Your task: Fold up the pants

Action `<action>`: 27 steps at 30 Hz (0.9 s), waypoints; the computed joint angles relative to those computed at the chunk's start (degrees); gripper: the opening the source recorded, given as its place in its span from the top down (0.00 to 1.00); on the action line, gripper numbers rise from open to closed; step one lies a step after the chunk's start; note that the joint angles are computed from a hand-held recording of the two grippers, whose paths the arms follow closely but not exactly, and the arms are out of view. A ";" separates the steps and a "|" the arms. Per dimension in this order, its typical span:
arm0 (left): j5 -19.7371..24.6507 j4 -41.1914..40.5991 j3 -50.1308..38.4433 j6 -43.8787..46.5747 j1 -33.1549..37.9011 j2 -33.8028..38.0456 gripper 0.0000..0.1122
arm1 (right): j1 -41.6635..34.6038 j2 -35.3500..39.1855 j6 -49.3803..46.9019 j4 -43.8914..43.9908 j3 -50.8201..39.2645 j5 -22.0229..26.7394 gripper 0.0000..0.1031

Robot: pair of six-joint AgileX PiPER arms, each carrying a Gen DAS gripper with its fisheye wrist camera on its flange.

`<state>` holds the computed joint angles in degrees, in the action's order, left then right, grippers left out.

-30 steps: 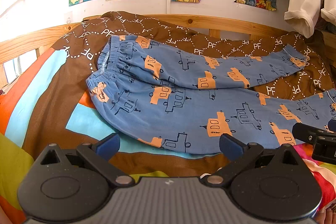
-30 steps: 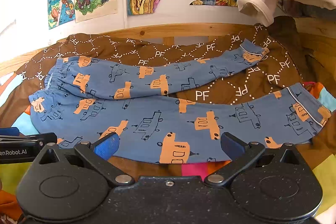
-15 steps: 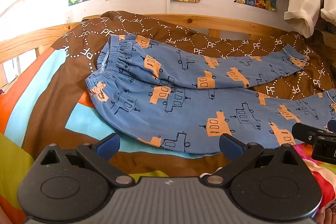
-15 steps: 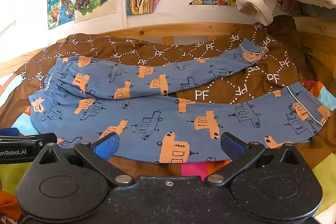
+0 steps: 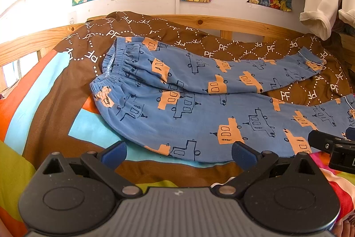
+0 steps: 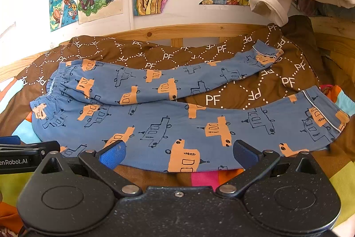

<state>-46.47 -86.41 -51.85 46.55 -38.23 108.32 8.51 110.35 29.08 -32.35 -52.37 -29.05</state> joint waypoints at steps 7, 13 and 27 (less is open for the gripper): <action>0.05 0.02 0.02 -0.01 0.03 -0.03 0.08 | -0.05 0.14 0.21 -0.20 -0.15 0.02 0.01; 0.11 0.05 0.05 -0.36 -0.20 0.29 0.08 | -0.06 0.66 0.70 -0.83 -0.38 0.12 0.01; 3.53 -1.43 -0.46 1.25 1.17 0.12 0.08 | -0.09 0.98 3.65 -5.00 -2.32 2.22 0.01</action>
<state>-42.94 -87.84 -52.31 47.80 -37.06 108.44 8.42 111.33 32.73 -37.35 -54.68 -26.83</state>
